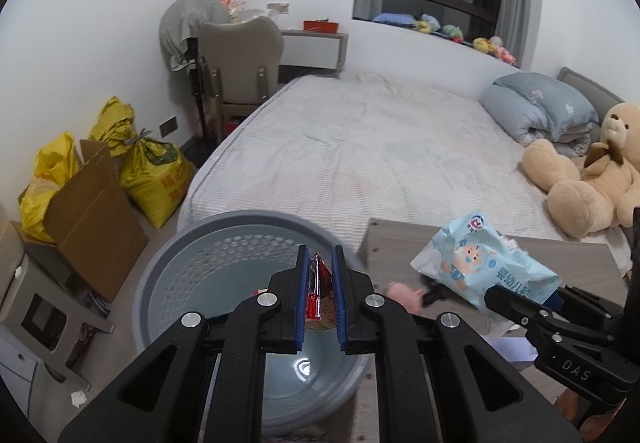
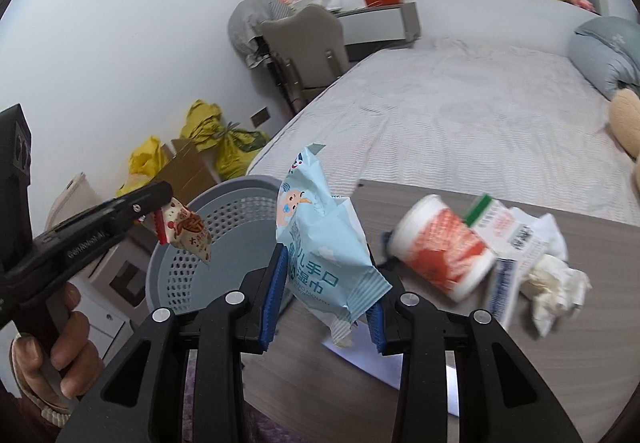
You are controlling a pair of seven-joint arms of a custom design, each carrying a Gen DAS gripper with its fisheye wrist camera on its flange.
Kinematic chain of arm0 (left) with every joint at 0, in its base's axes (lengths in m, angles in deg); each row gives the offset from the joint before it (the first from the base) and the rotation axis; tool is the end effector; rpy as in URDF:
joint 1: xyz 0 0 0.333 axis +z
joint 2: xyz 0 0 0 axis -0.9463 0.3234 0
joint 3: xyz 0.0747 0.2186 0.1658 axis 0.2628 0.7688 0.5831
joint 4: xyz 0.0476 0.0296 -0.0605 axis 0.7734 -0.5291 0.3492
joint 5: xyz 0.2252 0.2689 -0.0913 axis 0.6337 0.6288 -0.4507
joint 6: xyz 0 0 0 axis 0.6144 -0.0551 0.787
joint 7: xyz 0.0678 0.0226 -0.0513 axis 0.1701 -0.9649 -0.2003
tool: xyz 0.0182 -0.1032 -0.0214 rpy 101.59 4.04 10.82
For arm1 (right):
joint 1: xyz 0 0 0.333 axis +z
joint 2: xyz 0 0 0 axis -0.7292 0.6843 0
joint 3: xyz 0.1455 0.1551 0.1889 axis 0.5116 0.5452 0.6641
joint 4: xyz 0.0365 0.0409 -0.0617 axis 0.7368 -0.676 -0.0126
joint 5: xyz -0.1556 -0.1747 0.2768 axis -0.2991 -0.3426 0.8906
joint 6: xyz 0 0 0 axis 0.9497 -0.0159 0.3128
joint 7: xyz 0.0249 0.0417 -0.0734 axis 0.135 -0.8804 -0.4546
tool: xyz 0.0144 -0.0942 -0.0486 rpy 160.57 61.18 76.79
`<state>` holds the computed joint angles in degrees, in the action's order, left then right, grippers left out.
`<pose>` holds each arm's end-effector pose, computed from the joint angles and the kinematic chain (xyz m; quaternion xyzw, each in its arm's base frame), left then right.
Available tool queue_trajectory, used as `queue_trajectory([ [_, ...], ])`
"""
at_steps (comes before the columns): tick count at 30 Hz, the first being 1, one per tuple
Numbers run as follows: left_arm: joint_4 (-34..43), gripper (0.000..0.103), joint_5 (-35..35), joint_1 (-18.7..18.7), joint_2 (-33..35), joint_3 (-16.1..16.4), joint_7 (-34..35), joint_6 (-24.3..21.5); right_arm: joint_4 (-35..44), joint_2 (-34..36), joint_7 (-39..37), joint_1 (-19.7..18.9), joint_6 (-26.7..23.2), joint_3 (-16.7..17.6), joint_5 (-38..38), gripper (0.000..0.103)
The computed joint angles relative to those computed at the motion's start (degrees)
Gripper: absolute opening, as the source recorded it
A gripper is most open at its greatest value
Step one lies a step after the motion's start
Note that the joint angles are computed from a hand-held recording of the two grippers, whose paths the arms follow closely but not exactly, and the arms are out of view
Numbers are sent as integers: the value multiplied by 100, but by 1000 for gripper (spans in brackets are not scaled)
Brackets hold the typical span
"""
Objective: Collect trash
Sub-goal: 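Carry the wrapper over the wastebasket with the left tool and release it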
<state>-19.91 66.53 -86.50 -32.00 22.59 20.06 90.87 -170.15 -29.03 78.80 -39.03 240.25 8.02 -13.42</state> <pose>0.6433 -0.2246 0.5133 -0.6352 0.6448 -0.3242 0.2749 0.6445 0.1566 0.4859 -0.7033 0.5751 -0.1230 0.3993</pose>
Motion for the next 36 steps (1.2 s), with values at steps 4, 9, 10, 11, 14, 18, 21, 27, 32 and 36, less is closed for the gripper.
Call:
queue_trajectory([
  [4,-59,12,5,98,51,80,1,-194,641,470,79,175,-316,44,-289,35],
  [9,-5,12,-10,208,204,119,16,-358,1636,1181,274,359,-903,66,-697,35],
  [10,5,12,-44,240,234,114,36,-377,1803,1297,306,387,-1001,70,-760,35],
  [11,6,12,-80,268,255,107,58,-392,2053,1464,367,434,-1132,56,-851,35],
  [14,58,12,-241,362,352,60,208,-451,2523,1795,478,537,-1356,44,-1048,35],
  [18,115,12,-424,421,426,31,376,-534,3021,2139,602,619,-1667,36,-1210,35],
  [21,144,12,-542,453,451,31,416,-638,3192,2263,684,664,-1757,21,-1286,35],
  [27,139,27,-634,473,428,65,356,-732,3286,2319,768,679,-1775,-6,-1368,38],
  [32,-87,69,-356,395,293,225,-41,-571,3014,2168,748,663,-1529,9,-1370,49],
  [36,-65,69,-310,440,291,213,-170,-709,2864,2082,757,654,-1460,18,-1381,49],
])
